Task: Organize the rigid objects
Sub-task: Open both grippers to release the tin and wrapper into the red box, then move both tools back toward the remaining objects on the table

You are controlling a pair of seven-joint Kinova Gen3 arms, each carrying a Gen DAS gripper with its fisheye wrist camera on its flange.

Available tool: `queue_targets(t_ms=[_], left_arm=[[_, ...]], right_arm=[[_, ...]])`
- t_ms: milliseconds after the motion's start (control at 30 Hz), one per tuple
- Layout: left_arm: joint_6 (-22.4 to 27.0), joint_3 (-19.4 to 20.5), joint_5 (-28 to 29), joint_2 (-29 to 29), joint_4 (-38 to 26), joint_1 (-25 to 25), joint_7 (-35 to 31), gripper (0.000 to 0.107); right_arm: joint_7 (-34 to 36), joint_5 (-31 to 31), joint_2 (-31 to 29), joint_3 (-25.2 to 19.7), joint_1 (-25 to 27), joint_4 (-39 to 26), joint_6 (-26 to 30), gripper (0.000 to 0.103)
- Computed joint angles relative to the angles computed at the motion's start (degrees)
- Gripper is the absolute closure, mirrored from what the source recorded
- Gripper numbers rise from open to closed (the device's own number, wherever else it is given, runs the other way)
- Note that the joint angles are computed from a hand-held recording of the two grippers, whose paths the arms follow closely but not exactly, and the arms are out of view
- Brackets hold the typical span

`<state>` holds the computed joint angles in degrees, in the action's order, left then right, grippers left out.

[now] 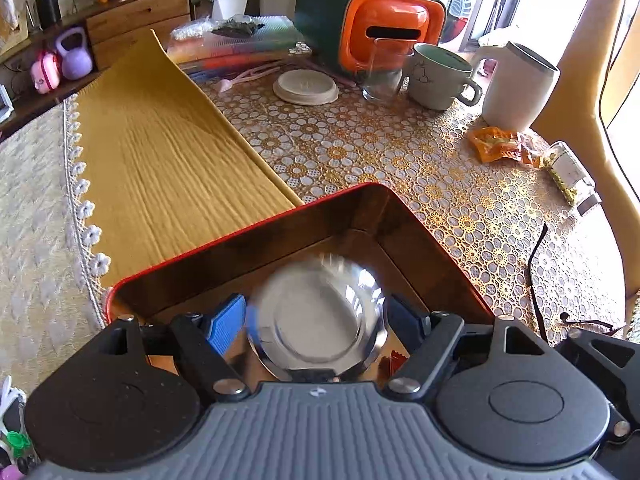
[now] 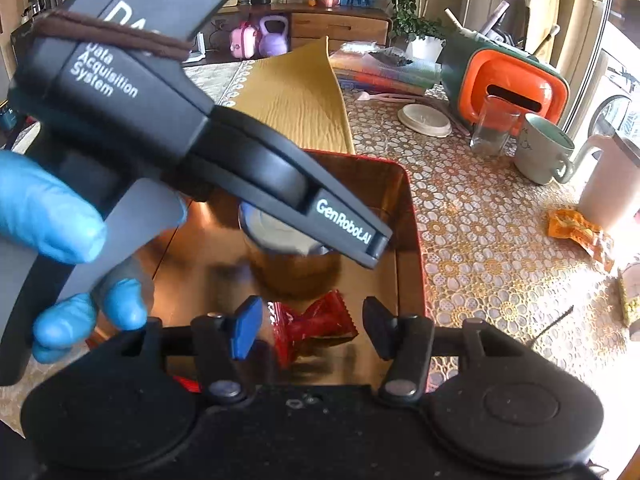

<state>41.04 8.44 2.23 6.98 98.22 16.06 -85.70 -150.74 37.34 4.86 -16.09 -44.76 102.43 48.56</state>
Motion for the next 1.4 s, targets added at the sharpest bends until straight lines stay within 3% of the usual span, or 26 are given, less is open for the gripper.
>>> queue_targets(t_ms=[300, 600, 767, 900, 1400], left_arm=[[0.01, -0.08, 3.79, -4.0, 2.09, -1.54, -3.75, 0.023], [2.28, -2.78, 11.38, -12.34, 5.87, -4.23, -12.11, 0.022], [5.04, -5.6, 14.88, -17.88, 7.28, -5.49, -17.13, 0.021], [7.09, -8.73, 17.68, -22.07, 8.52, -6.36, -20.77, 0.009], [13.76, -20.13, 19.33, -33.08, 11.46, -9.56, -30.56, 0.005]], right_arm=[[-3.24, 0.83, -2.28, -1.41, -0.31, 0.76, 1.35, 0.042], [-9.18, 3.26, -4.9, -4.39, -0.81, 1.08, 3.23, 0.031], [-12.04, 5.31, -5.43, -6.5, -2.12, 0.2, 5.47, 0.026], [-15.02, 6.88, -5.49, -7.8, -3.67, -0.61, 6.85, 0.018], [-23.26, 13.49, -4.61, -10.26, -9.52, -2.72, 8.43, 0.004]])
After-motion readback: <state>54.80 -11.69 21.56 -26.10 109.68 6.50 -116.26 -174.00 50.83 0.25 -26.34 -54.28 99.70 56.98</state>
